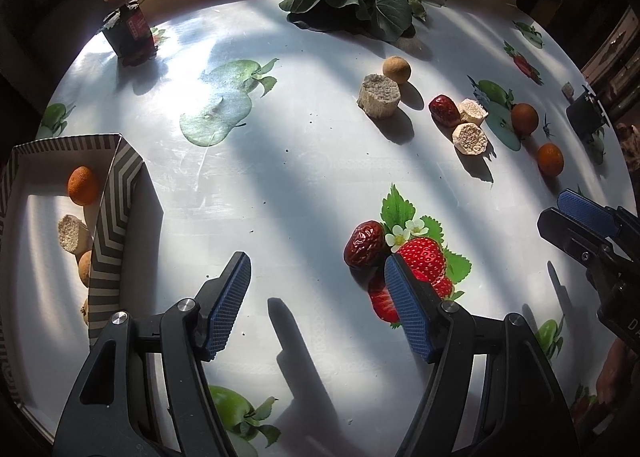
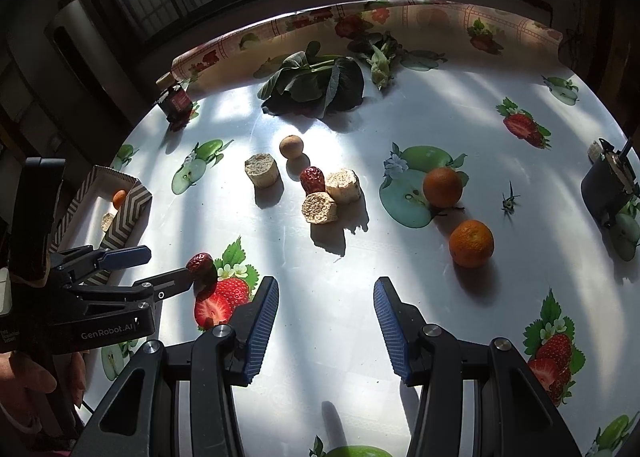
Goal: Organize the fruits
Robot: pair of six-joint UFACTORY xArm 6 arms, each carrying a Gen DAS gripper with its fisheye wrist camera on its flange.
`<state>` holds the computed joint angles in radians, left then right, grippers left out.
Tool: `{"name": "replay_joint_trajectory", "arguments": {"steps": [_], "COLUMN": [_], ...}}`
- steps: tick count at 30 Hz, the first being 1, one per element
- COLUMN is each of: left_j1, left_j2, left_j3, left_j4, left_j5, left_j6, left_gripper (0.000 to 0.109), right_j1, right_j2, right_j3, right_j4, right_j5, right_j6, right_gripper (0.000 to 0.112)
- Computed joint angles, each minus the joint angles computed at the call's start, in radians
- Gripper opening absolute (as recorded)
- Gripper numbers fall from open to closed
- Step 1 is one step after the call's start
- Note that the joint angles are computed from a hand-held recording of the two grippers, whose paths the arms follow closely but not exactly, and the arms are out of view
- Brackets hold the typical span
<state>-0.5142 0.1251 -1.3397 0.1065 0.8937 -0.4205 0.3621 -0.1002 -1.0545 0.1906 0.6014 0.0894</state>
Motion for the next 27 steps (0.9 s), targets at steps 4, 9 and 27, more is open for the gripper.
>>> {"name": "replay_joint_trajectory", "arguments": {"steps": [4, 9, 27], "left_j1": [-0.005, -0.004, -0.003], "left_j2": [0.005, 0.006, 0.044], "left_j3": [-0.002, 0.000, -0.026], "left_j4": [0.004, -0.004, 0.005], "left_j5": [0.001, 0.002, 0.018], "left_j6": [0.002, 0.006, 0.023], "left_gripper": [0.070, 0.070, 0.070], "right_j1": [0.000, 0.002, 0.007], "right_j2": [0.001, 0.004, 0.016], "right_j3": [-0.001, -0.003, -0.016], "right_j4": [0.000, 0.000, 0.017], "right_j5": [0.001, -0.003, -0.011], "right_j6": [0.001, 0.002, 0.003], "right_gripper": [0.048, 0.048, 0.049]}}
